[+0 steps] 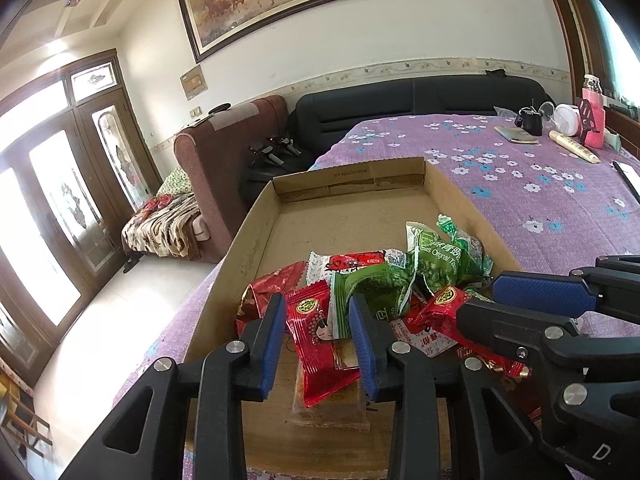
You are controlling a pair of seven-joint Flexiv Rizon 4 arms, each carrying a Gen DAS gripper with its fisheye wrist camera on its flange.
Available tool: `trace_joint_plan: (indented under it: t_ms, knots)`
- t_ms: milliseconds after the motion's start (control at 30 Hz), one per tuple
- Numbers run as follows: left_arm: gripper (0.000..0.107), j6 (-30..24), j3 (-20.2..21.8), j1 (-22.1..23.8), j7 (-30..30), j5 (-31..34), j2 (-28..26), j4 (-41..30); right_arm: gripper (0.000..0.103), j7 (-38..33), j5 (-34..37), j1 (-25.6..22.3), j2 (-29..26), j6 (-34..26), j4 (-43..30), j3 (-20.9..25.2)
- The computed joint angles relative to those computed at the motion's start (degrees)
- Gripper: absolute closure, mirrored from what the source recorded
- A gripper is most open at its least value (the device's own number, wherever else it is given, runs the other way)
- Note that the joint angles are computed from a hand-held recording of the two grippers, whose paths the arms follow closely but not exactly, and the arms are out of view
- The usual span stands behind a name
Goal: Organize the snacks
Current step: 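Lower the red snacks into the tray with both tools, then open the left tool to release its red snack while the right tool releases its snack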
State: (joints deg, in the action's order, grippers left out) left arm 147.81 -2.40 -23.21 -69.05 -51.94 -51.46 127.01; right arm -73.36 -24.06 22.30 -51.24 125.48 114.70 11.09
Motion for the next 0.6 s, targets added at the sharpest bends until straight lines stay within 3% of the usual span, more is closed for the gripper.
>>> trace_joint_plan:
  t_ms: [300, 467, 600]
  knots:
    - [0.062, 0.3, 0.0, 0.0, -0.2, 0.0, 0.1, 0.2, 0.072, 0.5, 0.2, -0.3, -0.3, -0.8, -0.8, 0.0]
    - [0.035, 1.1, 0.0, 0.3, -1.0, 0.4, 0.2, 0.7, 0.070, 0.6, 1.6, 0.3, -0.2, -0.8, -1.0, -0.5]
    - [0.024, 1.5, -0.1, 1.0, -2.6, 1.9, 0.6, 1.2, 0.066, 1.3, 3.2, 0.2, -0.1, 0.3, -1.1, -0.7]
